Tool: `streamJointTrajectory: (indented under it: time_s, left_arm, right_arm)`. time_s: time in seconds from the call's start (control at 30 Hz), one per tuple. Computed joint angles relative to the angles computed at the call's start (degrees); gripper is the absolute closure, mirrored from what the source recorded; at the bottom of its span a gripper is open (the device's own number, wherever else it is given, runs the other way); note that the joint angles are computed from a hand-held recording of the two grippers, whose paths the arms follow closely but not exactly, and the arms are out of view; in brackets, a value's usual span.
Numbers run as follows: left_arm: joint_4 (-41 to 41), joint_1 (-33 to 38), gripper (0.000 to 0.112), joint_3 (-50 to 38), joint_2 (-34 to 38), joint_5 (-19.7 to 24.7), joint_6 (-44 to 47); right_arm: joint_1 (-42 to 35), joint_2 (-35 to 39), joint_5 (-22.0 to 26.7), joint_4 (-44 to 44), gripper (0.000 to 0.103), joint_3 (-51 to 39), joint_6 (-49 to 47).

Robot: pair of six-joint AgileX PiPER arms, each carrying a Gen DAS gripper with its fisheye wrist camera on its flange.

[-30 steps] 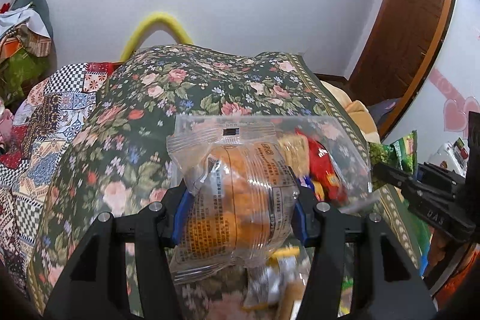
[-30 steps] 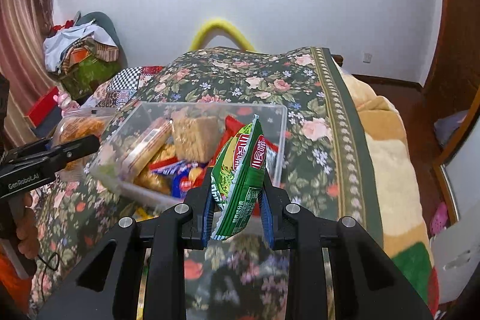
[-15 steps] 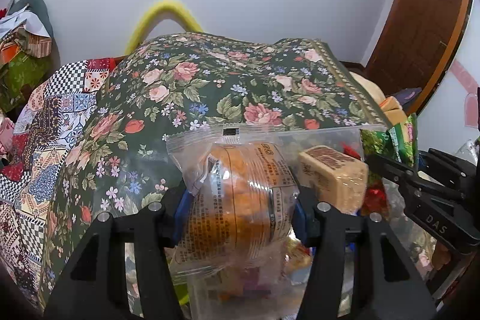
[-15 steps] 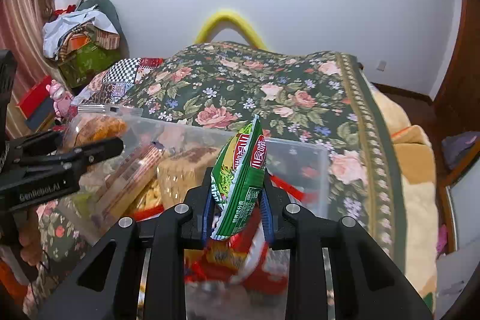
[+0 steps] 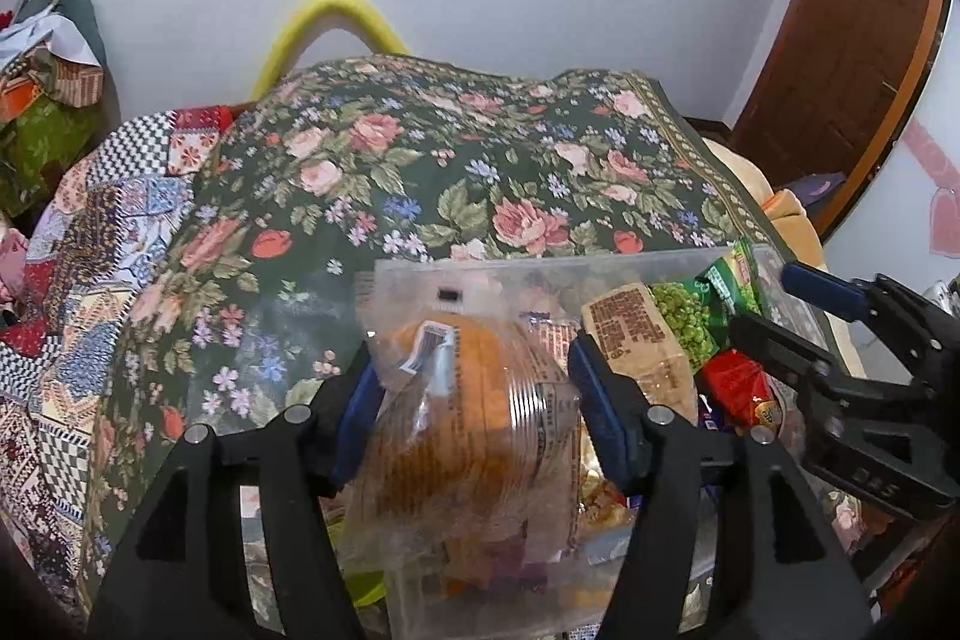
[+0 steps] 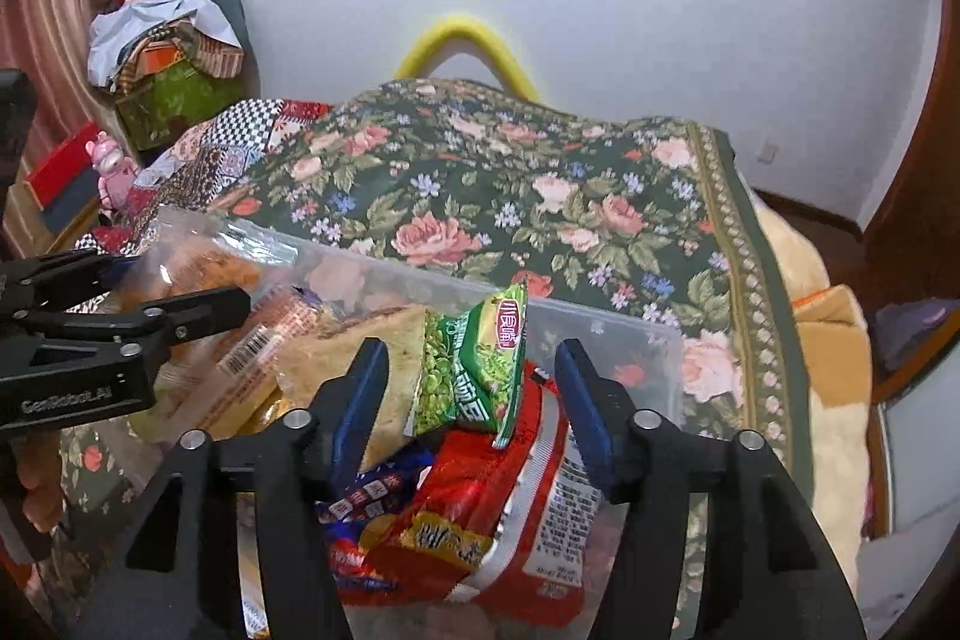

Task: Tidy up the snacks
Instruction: 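Lower the orange bag and green pack into the clear box, opening both tools, then grasp the green jelly cup with the left tool while the right tool grasps the bread pack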

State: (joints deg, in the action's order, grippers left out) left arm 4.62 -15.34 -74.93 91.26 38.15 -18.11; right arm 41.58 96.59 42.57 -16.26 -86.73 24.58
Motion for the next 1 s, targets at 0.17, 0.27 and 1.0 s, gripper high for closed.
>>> streamJointTrajectory:
  time_s: [0.17, 0.27, 1.0]
  left_arm:
    - [0.47, 0.07, 0.049, 1.44, -4.45, 0.46, -0.29]
    - [0.88, 0.28, 0.048, 2.23, -7.62, 1.70, -0.02]
    - [-5.08, 10.55, 0.043, 26.19, -18.78, 0.63, 16.66]
  right_arm:
    - [0.17, -3.37, -0.43, 1.59, 0.036, 1.75, 0.74]
    - [0.66, -5.61, -0.44, 2.54, 0.035, 3.08, 0.94]
    - [9.56, -17.21, -0.06, 1.17, 0.026, 19.56, 13.69]
